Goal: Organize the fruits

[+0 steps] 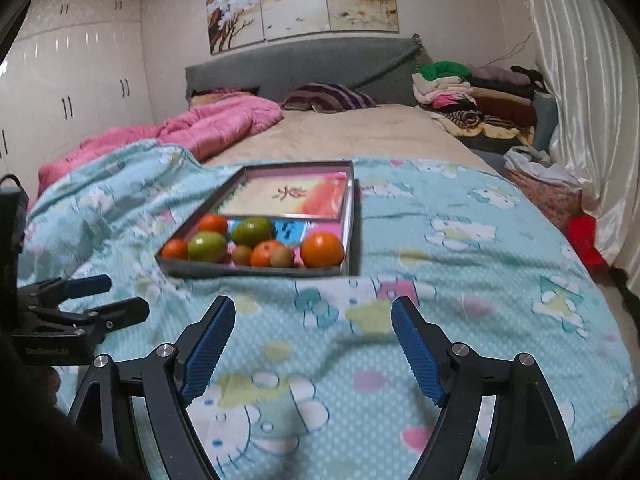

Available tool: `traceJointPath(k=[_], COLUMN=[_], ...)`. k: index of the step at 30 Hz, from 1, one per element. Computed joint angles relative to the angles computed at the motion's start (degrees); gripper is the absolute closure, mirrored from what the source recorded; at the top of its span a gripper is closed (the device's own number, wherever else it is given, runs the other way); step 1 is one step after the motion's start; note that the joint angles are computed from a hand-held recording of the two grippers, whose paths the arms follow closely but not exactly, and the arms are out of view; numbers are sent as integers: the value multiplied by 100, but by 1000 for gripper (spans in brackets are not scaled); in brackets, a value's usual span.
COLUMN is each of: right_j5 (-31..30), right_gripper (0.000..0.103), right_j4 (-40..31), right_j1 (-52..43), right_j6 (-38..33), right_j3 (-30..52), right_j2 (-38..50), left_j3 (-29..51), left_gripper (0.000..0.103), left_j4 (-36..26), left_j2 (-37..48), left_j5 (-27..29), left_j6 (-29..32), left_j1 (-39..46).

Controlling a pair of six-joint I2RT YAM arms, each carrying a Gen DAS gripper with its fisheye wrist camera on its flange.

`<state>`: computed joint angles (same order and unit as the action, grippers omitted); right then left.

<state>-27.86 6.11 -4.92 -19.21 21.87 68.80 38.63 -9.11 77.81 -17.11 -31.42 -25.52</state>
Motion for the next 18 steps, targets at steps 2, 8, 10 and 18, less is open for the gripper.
traceJointPath(k=[2,8,10,18], right_j5=[78,157,111,334], right_gripper=[21,21,21,21], right_j4=[74,40,37,364], right_j1=[24,49,18,214], right_j6=[-5,181,266,288], right_j3=[-213,-579,-634,-710], right_j2=[-233,-544,-502,-205], left_j3=[-76,-163,-176,-248], left_gripper=[8,8,8,8], left_j4=[-30,-58,-74,14], left_j2=[-39,-70,-66,-10], left_j5=[-202,-214,-289,-317], left_j6=[-120,-263,-283,-302], left_j1=[-190,-361,-434,-479])
